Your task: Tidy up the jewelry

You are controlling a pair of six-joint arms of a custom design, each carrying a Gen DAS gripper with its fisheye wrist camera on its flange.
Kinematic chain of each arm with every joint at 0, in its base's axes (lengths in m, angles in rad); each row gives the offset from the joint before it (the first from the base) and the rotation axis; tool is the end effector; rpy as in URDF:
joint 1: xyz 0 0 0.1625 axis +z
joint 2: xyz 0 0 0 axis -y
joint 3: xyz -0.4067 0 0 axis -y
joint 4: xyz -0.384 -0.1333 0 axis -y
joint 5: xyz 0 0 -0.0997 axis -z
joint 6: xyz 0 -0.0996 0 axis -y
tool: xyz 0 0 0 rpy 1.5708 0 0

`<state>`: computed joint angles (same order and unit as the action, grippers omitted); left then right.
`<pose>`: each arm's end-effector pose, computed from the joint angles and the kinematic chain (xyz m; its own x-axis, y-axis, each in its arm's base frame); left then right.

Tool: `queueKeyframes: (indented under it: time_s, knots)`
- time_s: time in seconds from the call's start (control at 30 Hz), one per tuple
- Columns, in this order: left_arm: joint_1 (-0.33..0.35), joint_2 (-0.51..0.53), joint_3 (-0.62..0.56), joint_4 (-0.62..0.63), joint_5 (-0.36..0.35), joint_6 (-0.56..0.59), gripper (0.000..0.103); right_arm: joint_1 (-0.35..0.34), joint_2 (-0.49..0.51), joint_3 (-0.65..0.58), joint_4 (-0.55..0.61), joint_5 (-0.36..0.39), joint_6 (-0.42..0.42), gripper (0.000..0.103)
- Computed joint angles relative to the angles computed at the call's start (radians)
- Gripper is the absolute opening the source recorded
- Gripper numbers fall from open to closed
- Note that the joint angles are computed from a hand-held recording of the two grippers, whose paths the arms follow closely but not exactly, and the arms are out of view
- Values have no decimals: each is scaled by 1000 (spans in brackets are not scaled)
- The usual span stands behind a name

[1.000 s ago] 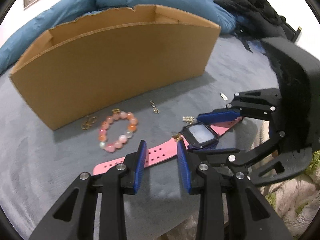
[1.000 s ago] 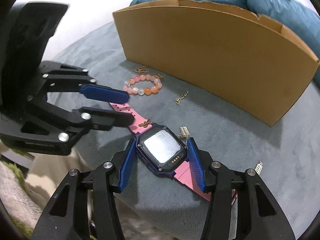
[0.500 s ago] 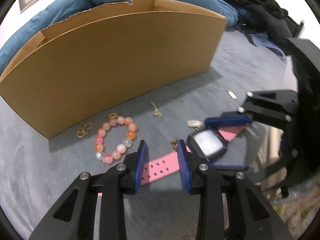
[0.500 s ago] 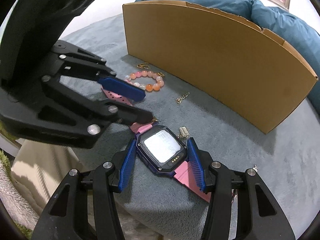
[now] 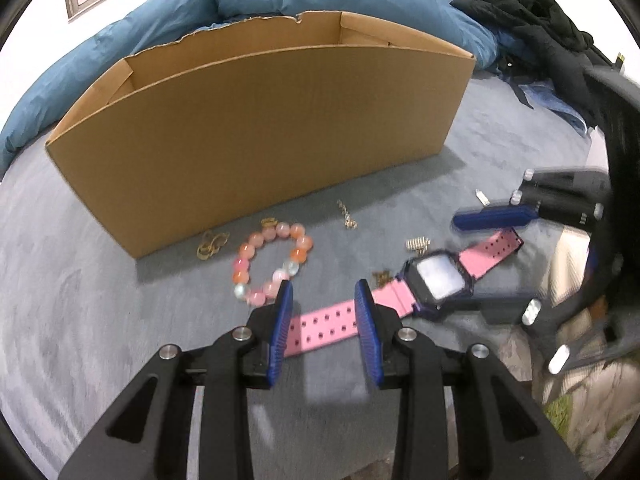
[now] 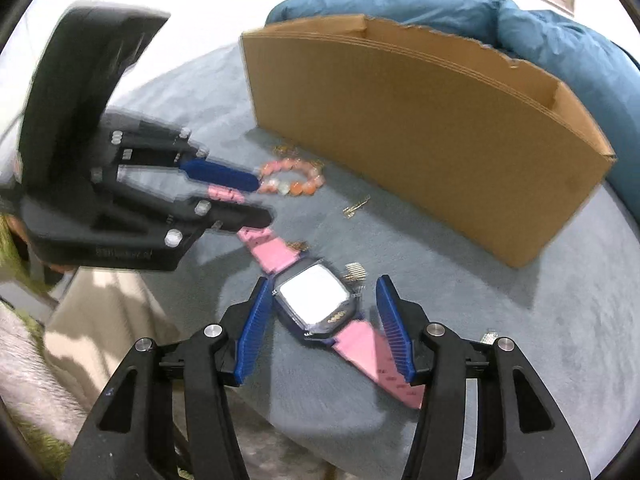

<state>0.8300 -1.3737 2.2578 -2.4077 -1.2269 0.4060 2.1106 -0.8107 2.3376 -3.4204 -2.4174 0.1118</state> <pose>-0.1591 -0.4213 0.1660 -0.3621 0.8856 -0.2908 0.8895 0.4216 0.1763 0.2624 -0.3237 0.0427 -0.7405 -0.0451 0.6706 -0.4074 0.8237 -0.3944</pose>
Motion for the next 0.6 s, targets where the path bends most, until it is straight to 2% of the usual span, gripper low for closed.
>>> queueKeyframes:
  time_s: [0.13,0.23,0.4,0.5,0.6]
  knots:
    - [7,-24,15,-3,6,0,31,-26,-102,57,-20,26,77,51]
    - [9,-21,21,-14,15,0,31,-47,-144,57,31,27,127,50]
    - [1,-14,37,-41,34,10,31,-97,-154,12,166,83,130,43]
    - [-3,-14,46,-52,43,15,31,-130,-147,-18,227,122,97,40]
    - [-10,-11,53,-63,52,19,31,-143,-135,-51,340,98,95,31]
